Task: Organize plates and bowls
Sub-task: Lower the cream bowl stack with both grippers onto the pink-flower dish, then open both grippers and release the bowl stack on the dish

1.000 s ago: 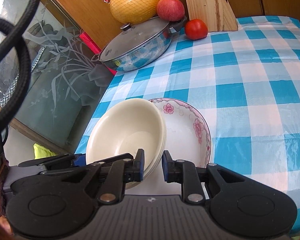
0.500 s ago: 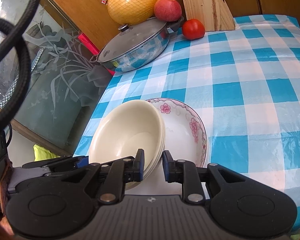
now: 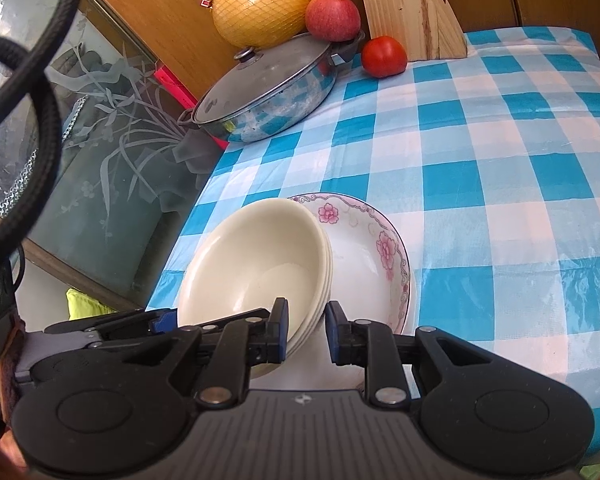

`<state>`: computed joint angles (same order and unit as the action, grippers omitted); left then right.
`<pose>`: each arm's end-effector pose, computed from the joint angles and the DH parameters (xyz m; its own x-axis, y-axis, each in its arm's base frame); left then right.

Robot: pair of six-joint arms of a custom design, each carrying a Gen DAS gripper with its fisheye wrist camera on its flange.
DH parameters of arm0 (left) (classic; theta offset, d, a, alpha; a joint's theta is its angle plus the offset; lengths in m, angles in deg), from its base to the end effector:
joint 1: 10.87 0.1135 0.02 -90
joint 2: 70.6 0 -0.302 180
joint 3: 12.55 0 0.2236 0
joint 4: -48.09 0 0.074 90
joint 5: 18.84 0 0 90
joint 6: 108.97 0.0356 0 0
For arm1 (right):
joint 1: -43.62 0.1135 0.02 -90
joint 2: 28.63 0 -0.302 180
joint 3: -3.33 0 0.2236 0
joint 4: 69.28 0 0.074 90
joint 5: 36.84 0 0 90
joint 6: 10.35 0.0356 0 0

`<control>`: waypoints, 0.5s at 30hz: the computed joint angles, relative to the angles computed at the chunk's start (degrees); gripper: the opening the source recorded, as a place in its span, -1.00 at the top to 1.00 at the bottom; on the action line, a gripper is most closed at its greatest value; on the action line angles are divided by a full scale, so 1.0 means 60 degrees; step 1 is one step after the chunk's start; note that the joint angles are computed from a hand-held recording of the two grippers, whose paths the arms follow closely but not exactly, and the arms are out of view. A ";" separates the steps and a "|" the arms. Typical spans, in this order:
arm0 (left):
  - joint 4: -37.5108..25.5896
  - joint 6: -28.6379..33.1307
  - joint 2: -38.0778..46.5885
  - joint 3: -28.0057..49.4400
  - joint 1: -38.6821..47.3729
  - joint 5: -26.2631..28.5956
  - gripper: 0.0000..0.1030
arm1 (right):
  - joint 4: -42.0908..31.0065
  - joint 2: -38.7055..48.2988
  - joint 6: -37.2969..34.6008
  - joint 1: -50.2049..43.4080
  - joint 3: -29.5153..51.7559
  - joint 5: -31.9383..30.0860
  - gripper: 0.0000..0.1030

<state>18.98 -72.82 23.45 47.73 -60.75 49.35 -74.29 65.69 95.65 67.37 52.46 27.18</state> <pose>0.1880 -0.2025 0.1952 -0.8235 -0.1862 -0.5359 -0.1087 0.9789 -0.1730 0.2392 0.1223 0.1746 -0.8465 -0.1018 -0.5225 -0.4009 0.7677 0.5000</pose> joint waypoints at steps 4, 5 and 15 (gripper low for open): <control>0.0110 -0.0043 0.0016 -0.0051 0.0085 0.0108 -0.03 | -0.0150 0.0095 -0.0038 0.0009 0.0082 -0.0019 0.53; 0.0135 -0.0064 0.0012 -0.0064 0.0115 0.0152 0.00 | -0.0165 0.0126 -0.0030 -0.0002 0.0103 -0.0042 0.47; -0.0005 -0.0629 -0.0487 -0.0293 -0.0200 -0.1008 -0.20 | 0.0350 -0.0251 0.0078 -0.0302 -0.0242 0.0026 0.40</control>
